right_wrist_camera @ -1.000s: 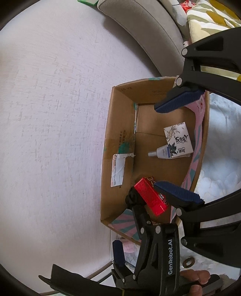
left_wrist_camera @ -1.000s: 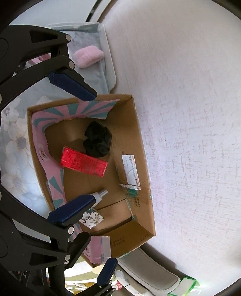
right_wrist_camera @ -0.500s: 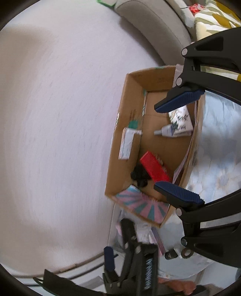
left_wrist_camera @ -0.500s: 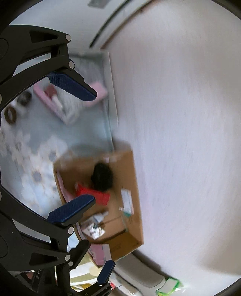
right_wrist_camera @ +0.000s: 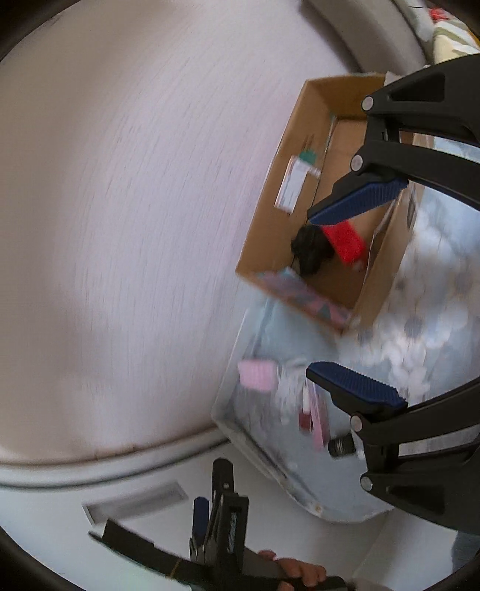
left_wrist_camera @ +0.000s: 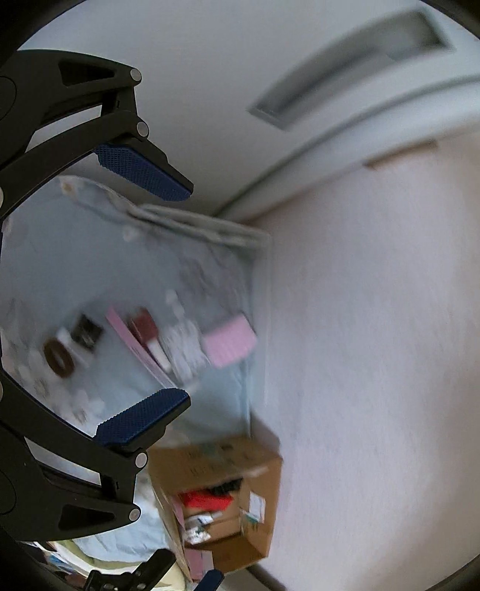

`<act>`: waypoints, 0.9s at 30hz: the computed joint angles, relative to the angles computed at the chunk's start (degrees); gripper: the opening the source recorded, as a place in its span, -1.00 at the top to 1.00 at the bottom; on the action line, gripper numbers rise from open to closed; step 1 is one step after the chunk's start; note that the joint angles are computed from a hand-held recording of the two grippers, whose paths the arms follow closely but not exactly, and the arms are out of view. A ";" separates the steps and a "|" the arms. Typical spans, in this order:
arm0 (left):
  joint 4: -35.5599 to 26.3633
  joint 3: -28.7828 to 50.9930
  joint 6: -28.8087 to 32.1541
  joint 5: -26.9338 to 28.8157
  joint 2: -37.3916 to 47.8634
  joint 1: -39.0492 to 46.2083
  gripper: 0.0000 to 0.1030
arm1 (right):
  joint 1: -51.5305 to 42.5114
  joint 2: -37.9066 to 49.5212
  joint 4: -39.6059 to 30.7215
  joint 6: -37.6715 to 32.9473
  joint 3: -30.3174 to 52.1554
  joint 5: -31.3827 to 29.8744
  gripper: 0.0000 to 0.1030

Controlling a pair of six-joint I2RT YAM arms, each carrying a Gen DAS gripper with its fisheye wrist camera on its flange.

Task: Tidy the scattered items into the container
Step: 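Move both tools back toward the remaining items on the tray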

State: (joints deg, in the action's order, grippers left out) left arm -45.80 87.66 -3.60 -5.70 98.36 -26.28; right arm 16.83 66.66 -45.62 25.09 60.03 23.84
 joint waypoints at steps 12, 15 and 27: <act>4.70 -14.21 4.05 0.96 -2.82 1.99 -0.97 | 5.84 9.87 7.80 3.89 -2.31 -5.52 -0.41; 6.57 -17.30 4.25 1.81 -2.31 1.73 -0.97 | 7.04 11.97 9.95 5.38 -4.16 -7.04 -0.41; 11.76 -24.06 2.90 4.01 1.37 0.17 -0.97 | 9.55 21.21 21.95 7.19 -9.91 -14.94 -0.41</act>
